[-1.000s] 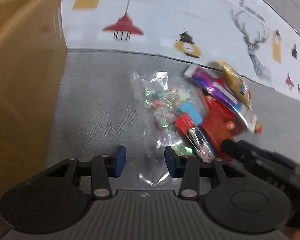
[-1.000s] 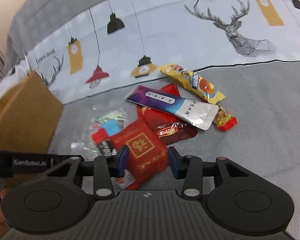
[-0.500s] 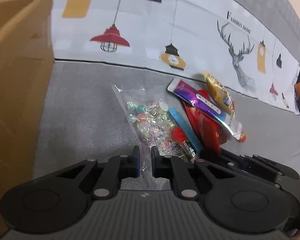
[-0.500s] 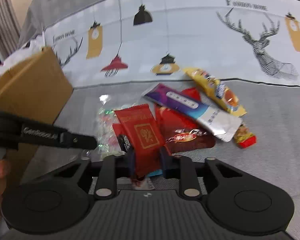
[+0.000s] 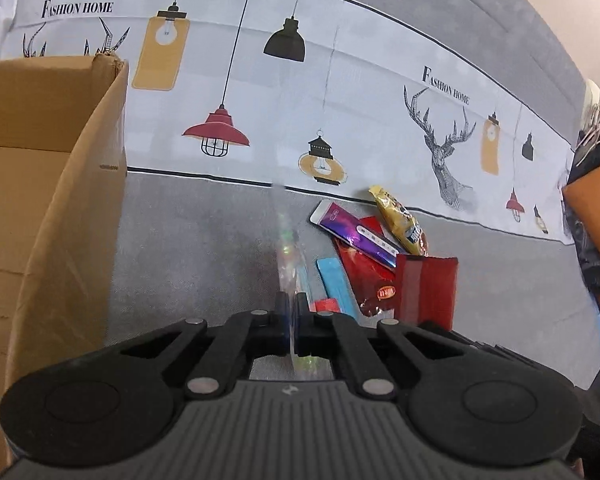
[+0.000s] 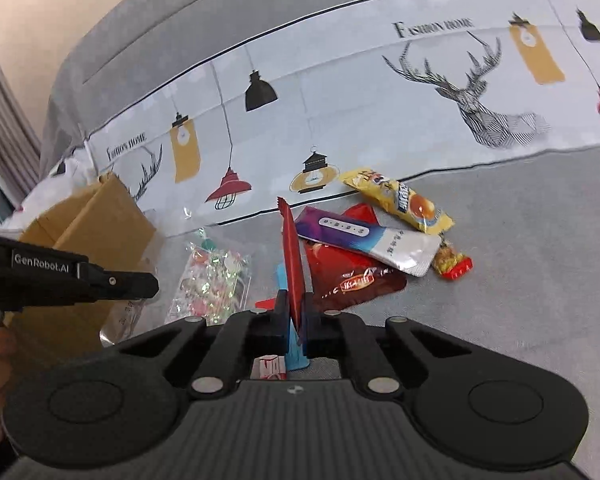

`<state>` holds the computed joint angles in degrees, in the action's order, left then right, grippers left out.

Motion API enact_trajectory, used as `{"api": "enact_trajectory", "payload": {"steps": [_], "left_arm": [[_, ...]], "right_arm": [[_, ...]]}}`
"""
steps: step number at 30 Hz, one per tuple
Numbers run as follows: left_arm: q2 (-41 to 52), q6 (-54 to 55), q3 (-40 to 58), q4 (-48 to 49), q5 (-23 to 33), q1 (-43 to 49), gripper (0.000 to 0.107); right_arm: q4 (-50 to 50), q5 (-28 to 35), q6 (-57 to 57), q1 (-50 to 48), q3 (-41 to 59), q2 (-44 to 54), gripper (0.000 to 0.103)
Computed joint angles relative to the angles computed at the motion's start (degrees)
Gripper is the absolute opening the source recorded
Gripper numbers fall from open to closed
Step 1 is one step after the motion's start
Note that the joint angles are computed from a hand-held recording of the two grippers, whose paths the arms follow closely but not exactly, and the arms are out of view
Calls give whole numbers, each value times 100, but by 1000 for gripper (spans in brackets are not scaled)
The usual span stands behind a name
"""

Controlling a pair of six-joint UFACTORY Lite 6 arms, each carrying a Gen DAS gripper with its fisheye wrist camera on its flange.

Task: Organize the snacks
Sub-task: 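Carry the candy bag with the left tool while the right tool carries the red packet into the box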

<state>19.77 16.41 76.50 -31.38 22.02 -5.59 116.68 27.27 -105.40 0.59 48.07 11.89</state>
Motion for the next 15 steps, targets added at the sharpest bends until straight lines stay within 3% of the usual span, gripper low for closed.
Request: {"api": "enact_trajectory", "payload": {"steps": [8, 15], "left_arm": [[-486, -526, -258, 727, 154, -147, 0], [-1127, -1160, -476, 1726, 435, -358, 0]], "right_arm": [[207, -258, -40, 194, -629, -896, 6], [-216, -806, 850, 558, -1097, -2046, 6]]}}
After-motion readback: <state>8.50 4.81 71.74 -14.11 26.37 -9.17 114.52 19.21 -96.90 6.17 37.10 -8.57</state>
